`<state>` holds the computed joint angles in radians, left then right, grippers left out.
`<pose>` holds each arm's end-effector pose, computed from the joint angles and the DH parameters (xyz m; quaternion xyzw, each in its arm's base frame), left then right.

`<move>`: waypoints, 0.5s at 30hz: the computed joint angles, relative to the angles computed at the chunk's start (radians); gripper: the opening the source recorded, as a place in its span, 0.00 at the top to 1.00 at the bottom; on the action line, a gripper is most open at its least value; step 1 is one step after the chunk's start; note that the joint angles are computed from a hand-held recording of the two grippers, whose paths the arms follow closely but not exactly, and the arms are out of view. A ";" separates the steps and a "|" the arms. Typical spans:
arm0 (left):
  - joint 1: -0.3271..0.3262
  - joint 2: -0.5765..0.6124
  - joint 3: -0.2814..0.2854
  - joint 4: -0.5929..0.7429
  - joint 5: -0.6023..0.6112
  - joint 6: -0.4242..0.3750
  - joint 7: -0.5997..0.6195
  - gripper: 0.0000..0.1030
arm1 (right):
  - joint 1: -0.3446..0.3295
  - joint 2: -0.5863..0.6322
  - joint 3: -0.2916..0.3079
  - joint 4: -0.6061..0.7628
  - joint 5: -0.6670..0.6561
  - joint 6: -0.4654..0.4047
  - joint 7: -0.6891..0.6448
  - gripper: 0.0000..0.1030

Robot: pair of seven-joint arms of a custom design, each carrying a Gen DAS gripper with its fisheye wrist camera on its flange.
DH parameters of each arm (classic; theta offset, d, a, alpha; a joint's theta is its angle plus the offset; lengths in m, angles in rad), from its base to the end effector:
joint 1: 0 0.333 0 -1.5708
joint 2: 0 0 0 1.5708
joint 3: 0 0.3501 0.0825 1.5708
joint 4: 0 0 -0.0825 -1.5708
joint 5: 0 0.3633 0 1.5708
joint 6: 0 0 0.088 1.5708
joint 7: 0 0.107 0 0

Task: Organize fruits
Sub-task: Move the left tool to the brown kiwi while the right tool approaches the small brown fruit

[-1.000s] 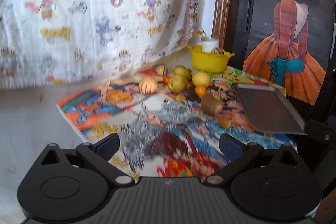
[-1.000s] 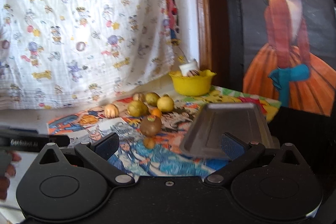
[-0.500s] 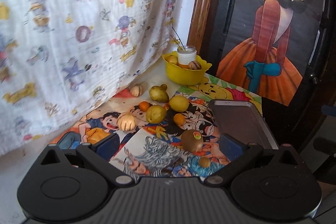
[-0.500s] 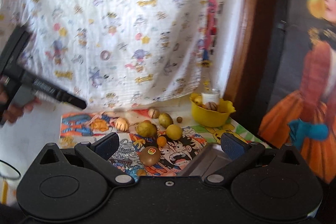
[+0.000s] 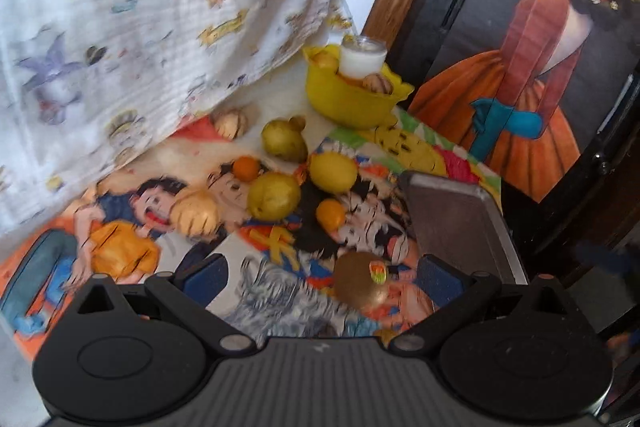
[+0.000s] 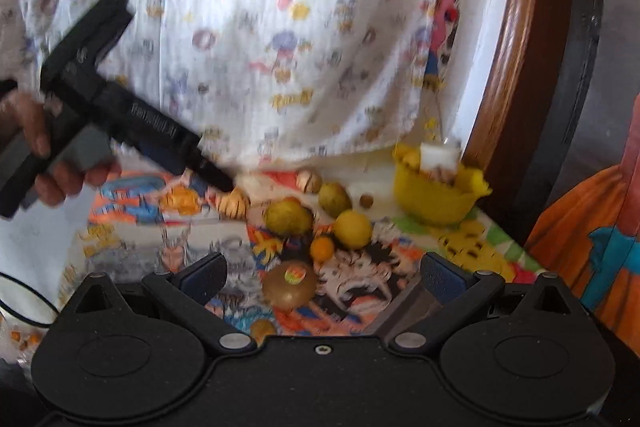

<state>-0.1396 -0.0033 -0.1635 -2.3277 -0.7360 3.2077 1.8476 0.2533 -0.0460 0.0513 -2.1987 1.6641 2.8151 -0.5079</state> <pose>0.5195 -0.0958 0.4771 -0.6954 0.5831 -0.3776 0.1840 0.5115 0.1100 0.4808 -0.8165 0.2854 -0.2643 0.4265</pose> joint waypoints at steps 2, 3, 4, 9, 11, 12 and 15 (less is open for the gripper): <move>0.016 0.039 -0.035 0.066 -0.247 -0.033 0.247 0.00 | 0.008 0.028 0.009 0.004 0.014 0.013 -0.039 0.00; 0.033 0.057 -0.051 0.087 -0.292 -0.057 0.292 0.00 | 0.013 0.043 0.014 0.006 0.013 0.018 -0.050 0.01; 0.047 0.074 -0.064 0.104 -0.313 -0.074 0.316 0.00 | 0.016 0.055 0.016 0.010 0.013 0.020 -0.057 0.01; 0.096 0.154 -0.138 0.172 -0.397 -0.069 0.457 0.01 | 0.014 0.107 0.017 0.021 -0.057 0.015 0.026 0.01; 0.092 0.183 -0.134 0.185 -0.314 -0.058 0.390 0.01 | 0.011 0.125 0.018 0.022 -0.092 0.016 0.073 0.04; 0.074 0.196 -0.110 0.187 -0.240 -0.058 0.334 0.00 | 0.009 0.133 0.019 0.020 -0.112 0.013 0.094 0.06; -0.006 0.223 0.003 0.187 0.008 -0.091 0.148 0.00 | 0.001 0.149 0.023 0.015 -0.157 0.005 0.136 0.11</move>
<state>-0.1457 0.2197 -0.1603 -2.1406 -0.7282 3.1170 1.9952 0.2541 0.1025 0.0740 -2.1836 1.5076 2.8201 -0.3716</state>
